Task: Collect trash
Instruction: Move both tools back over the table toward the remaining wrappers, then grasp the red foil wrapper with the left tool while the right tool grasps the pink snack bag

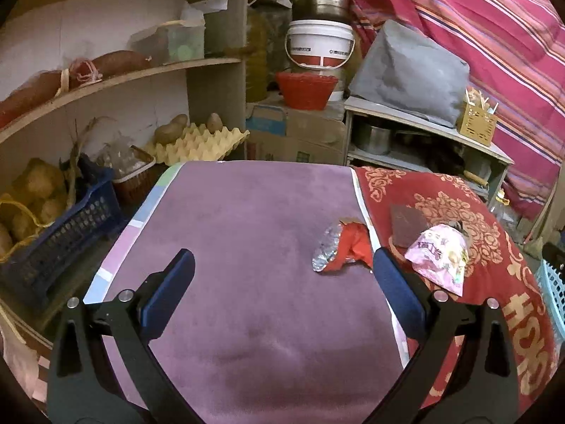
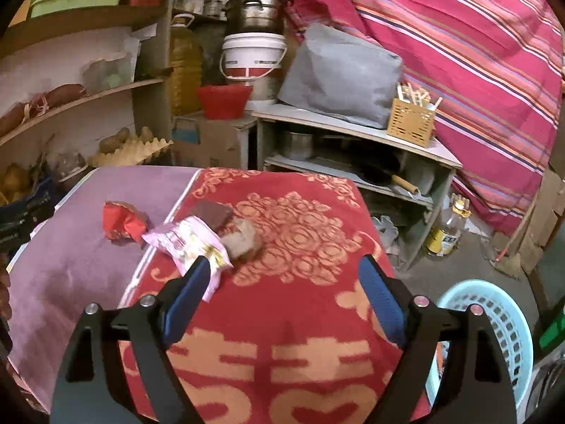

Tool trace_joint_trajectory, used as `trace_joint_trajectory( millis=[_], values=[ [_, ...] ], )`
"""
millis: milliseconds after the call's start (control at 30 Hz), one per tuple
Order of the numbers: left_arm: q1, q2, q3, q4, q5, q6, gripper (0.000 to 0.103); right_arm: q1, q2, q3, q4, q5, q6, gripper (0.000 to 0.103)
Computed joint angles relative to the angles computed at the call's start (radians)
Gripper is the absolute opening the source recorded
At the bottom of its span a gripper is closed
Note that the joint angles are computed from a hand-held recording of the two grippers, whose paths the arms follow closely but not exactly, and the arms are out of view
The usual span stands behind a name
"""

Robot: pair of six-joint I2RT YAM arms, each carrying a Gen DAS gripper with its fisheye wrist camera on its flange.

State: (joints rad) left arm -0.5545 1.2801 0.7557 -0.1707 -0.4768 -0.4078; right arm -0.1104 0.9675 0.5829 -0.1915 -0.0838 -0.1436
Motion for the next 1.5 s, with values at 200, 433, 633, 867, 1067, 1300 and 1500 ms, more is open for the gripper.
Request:
trace_joint_trajectory(
  millis=[200, 433, 633, 867, 1067, 1300, 1500],
  values=[
    [0.015, 0.099, 0.020, 0.050, 0.019, 0.029, 0.097, 0.046, 0.132, 0.026, 0.097, 0.020, 0.011, 0.085],
    [0.027, 0.246, 0.073, 0.133, 0.091, 0.054, 0.097, 0.002, 0.309, 0.047, 0.158, -0.054, 0.068, 0.085],
    [0.044, 0.369, 0.168, 0.159, 0.142, 0.072, 0.093, 0.026, 0.381, 0.064, 0.209, -0.006, 0.063, 0.085],
    [0.086, 0.462, 0.218, 0.204, 0.275, 0.071, 0.062, 0.041, 0.422, 0.079, 0.214, -0.015, 0.064, 0.085],
    [0.077, 0.442, 0.190, 0.217, 0.309, 0.121, 0.012, 0.058, 0.407, 0.069, 0.213, -0.007, 0.070, 0.085],
    [0.039, 0.337, 0.117, 0.198, 0.225, 0.138, 0.010, 0.114, 0.391, 0.041, 0.217, 0.022, 0.065, 0.085],
    [0.050, 0.229, 0.039, 0.164, 0.221, 0.096, 0.010, 0.167, 0.432, 0.053, 0.217, 0.017, 0.083, 0.085]
  ],
)
